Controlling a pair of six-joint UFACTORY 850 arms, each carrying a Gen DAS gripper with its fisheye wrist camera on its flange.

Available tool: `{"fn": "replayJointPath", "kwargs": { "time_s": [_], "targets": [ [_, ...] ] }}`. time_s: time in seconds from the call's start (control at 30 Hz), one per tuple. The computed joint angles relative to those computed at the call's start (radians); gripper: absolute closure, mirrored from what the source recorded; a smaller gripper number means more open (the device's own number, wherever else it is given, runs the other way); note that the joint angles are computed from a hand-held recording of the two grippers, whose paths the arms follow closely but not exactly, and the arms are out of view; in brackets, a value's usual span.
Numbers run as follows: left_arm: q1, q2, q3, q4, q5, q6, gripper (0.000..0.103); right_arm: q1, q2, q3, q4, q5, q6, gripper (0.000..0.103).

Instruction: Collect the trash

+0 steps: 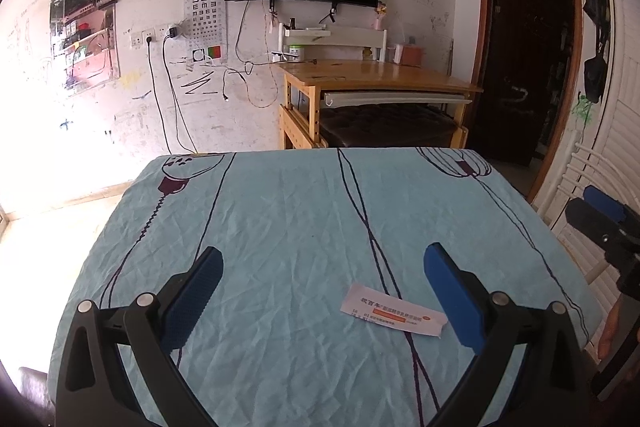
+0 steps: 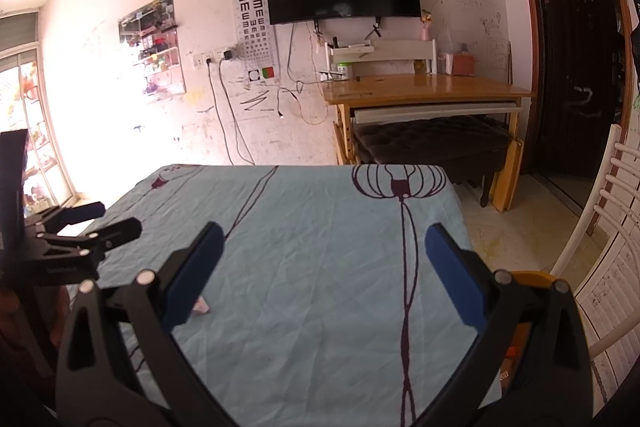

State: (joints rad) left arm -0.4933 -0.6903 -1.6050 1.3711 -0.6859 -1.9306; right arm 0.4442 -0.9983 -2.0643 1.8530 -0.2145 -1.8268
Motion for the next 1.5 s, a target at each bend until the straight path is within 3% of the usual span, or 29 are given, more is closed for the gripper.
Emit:
{"fn": "replayJointPath", "kwargs": {
  "time_s": [0.3, 0.57, 1.1, 1.5],
  "targets": [
    [0.009, -0.012, -0.013, -0.023, 0.027, 0.023, 0.008, -0.001, -0.008, -0.010, -0.023, -0.002, 0.022, 0.006],
    [0.004, -0.032, -0.034, -0.027, 0.008, 0.058, 0.008, 0.001, -0.007, -0.010, -0.025, 0.001, 0.025, 0.006],
    [0.015, -0.033, -0.027, -0.012, 0.101, 0.064, 0.008, -0.001, -0.008, -0.009, -0.021, -0.001, 0.020, 0.006],
    [0.008, -0.042, -0.036, -0.003, 0.080, 0.077, 0.008, -0.001, -0.007, -0.009, -0.027, 0.000, 0.025, 0.006]
  ]
}}
